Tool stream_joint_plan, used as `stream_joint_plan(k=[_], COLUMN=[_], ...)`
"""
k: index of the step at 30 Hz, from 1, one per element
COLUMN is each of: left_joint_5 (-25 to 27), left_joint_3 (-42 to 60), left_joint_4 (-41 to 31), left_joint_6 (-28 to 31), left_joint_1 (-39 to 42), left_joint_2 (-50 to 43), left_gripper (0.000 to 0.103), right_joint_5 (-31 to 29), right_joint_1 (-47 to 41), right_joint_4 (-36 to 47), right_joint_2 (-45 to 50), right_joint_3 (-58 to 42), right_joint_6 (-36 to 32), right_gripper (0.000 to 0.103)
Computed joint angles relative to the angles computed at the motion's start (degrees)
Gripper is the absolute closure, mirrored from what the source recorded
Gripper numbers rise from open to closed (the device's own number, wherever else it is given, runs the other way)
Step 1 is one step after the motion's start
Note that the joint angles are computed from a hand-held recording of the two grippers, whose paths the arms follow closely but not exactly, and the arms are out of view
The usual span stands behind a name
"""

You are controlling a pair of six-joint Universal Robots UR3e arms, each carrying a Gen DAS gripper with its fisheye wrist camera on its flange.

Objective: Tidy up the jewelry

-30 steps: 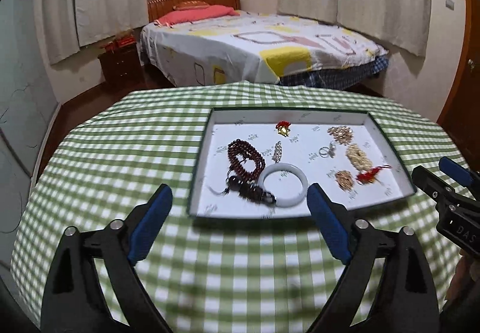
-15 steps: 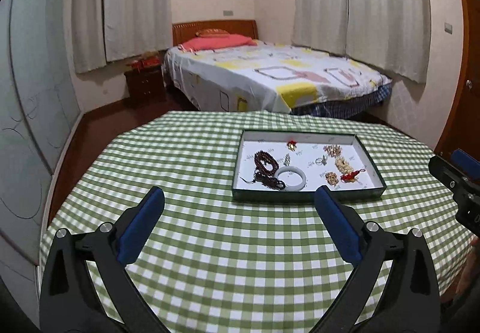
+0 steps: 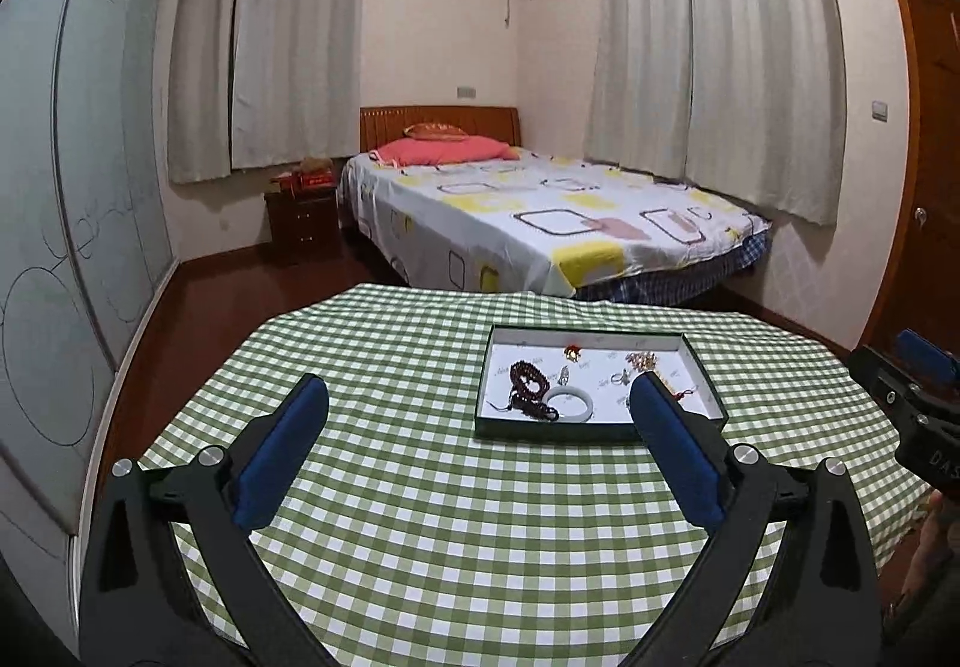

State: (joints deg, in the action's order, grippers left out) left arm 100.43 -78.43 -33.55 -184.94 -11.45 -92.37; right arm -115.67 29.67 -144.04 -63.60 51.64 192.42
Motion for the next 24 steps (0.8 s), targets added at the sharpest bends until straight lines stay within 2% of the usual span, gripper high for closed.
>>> stream_joint_plan(k=[24], left_joint_5=[-1.3], left_joint_3=[-2.7], left_joint_4=[0.7], left_joint_6=[-0.2], left_joint_1=[0.9], left_joint_2=[2.8], left_gripper=[0.005], right_joint_5=[-2.2], right_joint_1=[1.6], right_joint_4=[-2.8], right_joint_2=[-1.8], right_joint_3=[3.2], right_joint_6=[-0.8], right_gripper=[0.023])
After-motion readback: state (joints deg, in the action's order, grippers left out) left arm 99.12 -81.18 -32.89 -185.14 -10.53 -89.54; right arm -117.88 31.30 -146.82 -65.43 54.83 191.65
